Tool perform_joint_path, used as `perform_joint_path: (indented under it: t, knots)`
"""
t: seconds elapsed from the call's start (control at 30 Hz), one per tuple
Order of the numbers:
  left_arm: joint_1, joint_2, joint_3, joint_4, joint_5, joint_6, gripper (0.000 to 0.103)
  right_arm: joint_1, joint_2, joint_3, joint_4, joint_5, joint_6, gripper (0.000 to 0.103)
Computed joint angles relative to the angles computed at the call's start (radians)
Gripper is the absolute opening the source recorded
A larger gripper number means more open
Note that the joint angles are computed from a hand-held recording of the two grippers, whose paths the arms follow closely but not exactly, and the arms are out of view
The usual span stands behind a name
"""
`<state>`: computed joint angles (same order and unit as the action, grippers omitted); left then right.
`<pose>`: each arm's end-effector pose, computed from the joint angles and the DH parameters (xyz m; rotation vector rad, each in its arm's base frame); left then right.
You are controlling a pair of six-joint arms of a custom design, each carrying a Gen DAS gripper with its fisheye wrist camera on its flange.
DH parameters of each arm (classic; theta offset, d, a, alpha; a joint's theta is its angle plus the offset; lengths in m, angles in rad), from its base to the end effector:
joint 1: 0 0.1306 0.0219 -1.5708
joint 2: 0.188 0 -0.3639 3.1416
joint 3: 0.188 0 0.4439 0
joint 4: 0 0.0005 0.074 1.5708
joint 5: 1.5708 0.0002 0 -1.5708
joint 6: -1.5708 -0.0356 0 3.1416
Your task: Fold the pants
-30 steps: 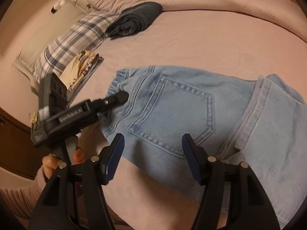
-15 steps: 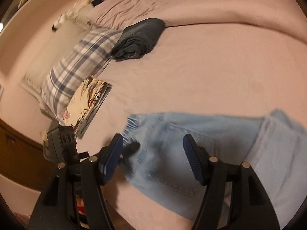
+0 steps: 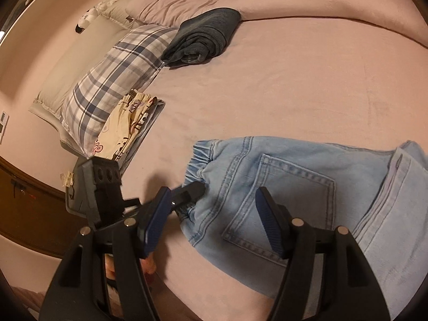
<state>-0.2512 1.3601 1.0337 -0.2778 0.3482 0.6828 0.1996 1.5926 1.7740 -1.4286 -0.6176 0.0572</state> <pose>0.5029 -0.1421 0.2909 -0.2814 2.2625 -0.8930 0.5516 0.1321 0.4689 -0.4904 2.6886 0.9001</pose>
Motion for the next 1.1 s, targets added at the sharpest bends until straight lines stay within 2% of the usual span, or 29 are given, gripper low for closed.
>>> perform_joint_path:
  t: [0.1,0.2,0.27,0.37,0.5,0.57,0.63,0.7,0.8,0.87,0.9,0.93,1.0,1.1]
  knots:
    - [0.018,0.01,0.026,-0.022,0.081,-0.095,0.057,-0.005,-0.002,-0.002,-0.008,-0.003,0.0,0.066]
    - [0.027,0.058,0.095,-0.115,0.15,-0.22,0.057,-0.007,-0.006,-0.014,-0.006,-0.002,-0.008,0.066]
    - [0.025,0.099,0.155,-0.206,0.156,-0.294,0.057,-0.007,-0.009,-0.022,-0.004,0.002,-0.016,0.066]
    - [0.041,0.1,0.167,-0.245,0.23,-0.362,0.057,-0.008,-0.015,-0.035,-0.007,0.006,-0.028,0.066]
    - [0.063,0.094,0.177,-0.251,0.345,-0.417,0.053,-0.007,-0.017,-0.039,-0.013,0.023,-0.028,0.066]
    - [0.066,0.13,0.221,-0.305,0.31,-0.421,0.053,-0.008,-0.017,-0.039,-0.009,0.021,-0.033,0.066]
    - [0.077,0.187,0.273,-0.351,0.367,-0.411,0.053,-0.005,-0.014,-0.037,0.0,0.028,-0.04,0.066]
    - [0.086,0.232,0.316,-0.433,0.433,-0.46,0.053,-0.004,-0.012,-0.035,0.003,0.023,-0.048,0.066]
    - [0.088,0.281,0.376,-0.52,0.463,-0.513,0.053,0.003,-0.012,-0.032,0.002,0.031,-0.041,0.066]
    - [0.088,0.272,0.372,-0.524,0.465,-0.526,0.051,0.006,-0.009,-0.027,0.002,0.033,-0.039,0.066]
    - [0.084,0.262,0.363,-0.521,0.45,-0.536,0.033,0.007,-0.008,-0.026,0.002,0.034,-0.041,0.066]
    - [0.08,0.252,0.354,-0.517,0.428,-0.541,0.024,0.008,-0.007,-0.024,0.003,0.037,-0.042,0.066]
    - [0.074,0.226,0.323,-0.48,0.412,-0.52,0.02,0.011,-0.004,-0.019,0.007,0.035,-0.042,0.066]
    - [0.062,0.187,0.292,-0.457,0.35,-0.515,0.019,0.024,0.024,0.011,-0.01,0.035,-0.035,0.066]
